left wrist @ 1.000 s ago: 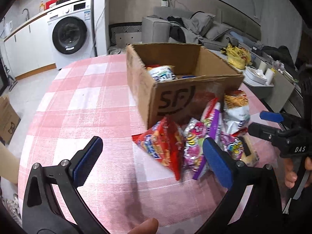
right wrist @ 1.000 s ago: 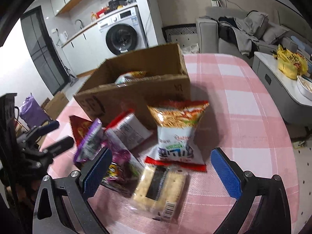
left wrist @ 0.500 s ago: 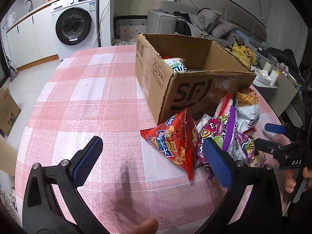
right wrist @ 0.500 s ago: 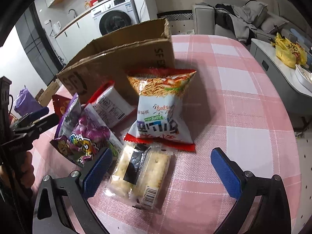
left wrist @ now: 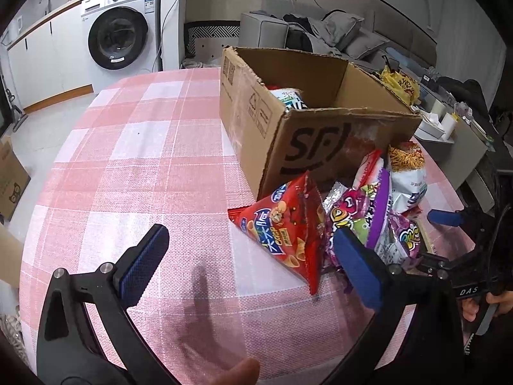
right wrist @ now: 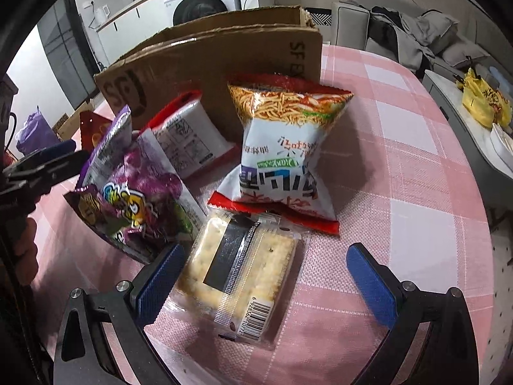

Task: Organize snacks
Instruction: 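Move both tools back toward the remaining snack pile, then close the left gripper on the red snack bag while the right gripper closes on the cracker pack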

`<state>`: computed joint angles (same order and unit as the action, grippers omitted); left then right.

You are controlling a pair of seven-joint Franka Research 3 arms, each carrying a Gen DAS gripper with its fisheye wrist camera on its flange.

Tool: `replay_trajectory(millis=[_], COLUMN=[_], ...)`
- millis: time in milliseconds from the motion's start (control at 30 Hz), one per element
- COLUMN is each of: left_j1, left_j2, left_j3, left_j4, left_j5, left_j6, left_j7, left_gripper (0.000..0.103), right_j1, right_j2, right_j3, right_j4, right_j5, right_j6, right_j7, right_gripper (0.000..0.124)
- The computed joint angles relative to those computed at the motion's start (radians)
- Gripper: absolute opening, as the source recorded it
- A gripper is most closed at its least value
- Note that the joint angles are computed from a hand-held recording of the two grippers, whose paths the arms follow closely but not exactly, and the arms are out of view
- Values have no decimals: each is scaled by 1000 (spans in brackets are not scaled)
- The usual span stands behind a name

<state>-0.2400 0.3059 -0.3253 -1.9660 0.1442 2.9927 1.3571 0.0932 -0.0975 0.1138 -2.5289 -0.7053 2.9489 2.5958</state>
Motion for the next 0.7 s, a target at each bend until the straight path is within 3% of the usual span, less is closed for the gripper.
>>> replay_trajectory(millis=[100, 233, 600, 700], left_j1=[-5, 36, 9, 18], left_j2=[9, 25, 63, 84], left_j3=[12, -34, -12, -25], left_j4=[10, 18, 56, 75], left_j5=[9, -39, -25, -35], left_j6=[-7, -10, -34, -44], left_j7=[-14, 31, 18, 34], left_gripper=[102, 102, 102, 102], right_j1=[-3, -20, -89, -112], right_j2=[-19, -38, -90, -90], right_j3=[0, 15, 59, 79], right_j4=[-18, -38, -104, -105], right_j5=[4, 9, 29, 38], right_j6=[0, 0, 55, 67], right_j7=[-1, 2, -13, -35], right_gripper=[103, 103, 102, 95])
